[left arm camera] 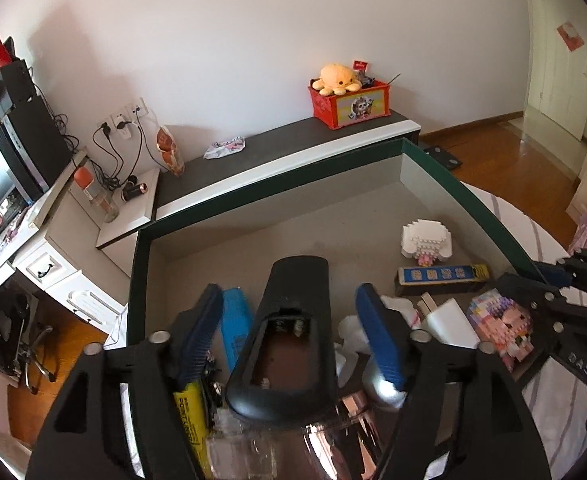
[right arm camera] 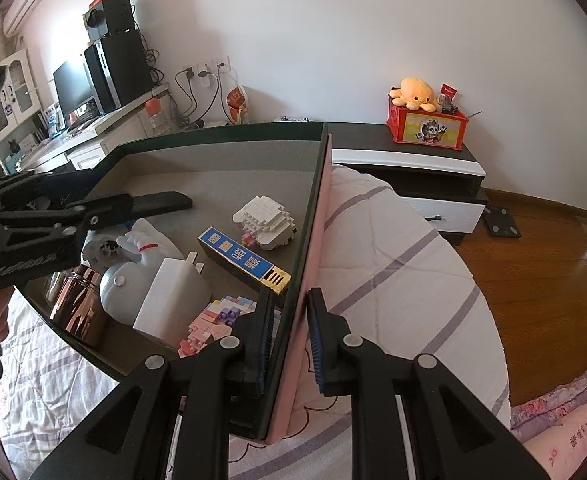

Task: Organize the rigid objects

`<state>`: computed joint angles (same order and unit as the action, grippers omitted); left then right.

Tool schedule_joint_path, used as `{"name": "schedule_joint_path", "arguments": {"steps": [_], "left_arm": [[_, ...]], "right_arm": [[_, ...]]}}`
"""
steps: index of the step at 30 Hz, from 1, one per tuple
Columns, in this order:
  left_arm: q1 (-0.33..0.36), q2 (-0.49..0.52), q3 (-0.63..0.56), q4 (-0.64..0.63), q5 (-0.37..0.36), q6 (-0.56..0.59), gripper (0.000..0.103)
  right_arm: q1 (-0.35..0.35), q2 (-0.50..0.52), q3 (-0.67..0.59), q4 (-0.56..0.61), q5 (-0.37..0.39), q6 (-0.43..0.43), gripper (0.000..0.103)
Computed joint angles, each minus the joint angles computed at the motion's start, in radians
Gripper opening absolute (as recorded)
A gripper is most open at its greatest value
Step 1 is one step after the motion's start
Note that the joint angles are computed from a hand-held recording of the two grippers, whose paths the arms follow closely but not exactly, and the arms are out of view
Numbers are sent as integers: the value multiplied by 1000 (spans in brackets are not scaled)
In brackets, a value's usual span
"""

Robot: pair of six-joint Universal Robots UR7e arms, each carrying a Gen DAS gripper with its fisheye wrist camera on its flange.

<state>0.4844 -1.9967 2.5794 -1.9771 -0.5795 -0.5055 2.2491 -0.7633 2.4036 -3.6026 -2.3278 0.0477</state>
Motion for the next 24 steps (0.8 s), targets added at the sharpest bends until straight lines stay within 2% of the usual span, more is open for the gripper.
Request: {"name": "schedule_joint_path", "arguments": {"steps": [7,11,12,13,15,19,22,23,24], "left_arm": [[-87,-103,-11,243,9,-153,101],[-158,-176,-21,419,-3,-277,103],[-180,-193,-27,479,-7,-324,103],[-200,-212,-31,526,-11,-360,103],[-255,-257,-44,650,-26,-462,103],[-399,-343,-84,917,-77,-694,103],[-556,-406,-120,1138,-148,-896,103],[-611,-420,-132,1204,-178,-963,103],[-679,-433,-143,1276,-216,-1039,103]], "right_arm": [[13,-12,-3,42,-15,26,17],[34,-25,-3,60,-32,52,20],[46,-29,-5,70,-47,62,36],[58,-28,-7,70,-66,70,63],[91,-27,-8,66,-106,90,88],[148,-53,6,44,-113,122,88],[218,-63,1,70,-173,161,90],[241,-68,2,76,-179,176,92],[265,-75,4,84,-176,190,101]]}}
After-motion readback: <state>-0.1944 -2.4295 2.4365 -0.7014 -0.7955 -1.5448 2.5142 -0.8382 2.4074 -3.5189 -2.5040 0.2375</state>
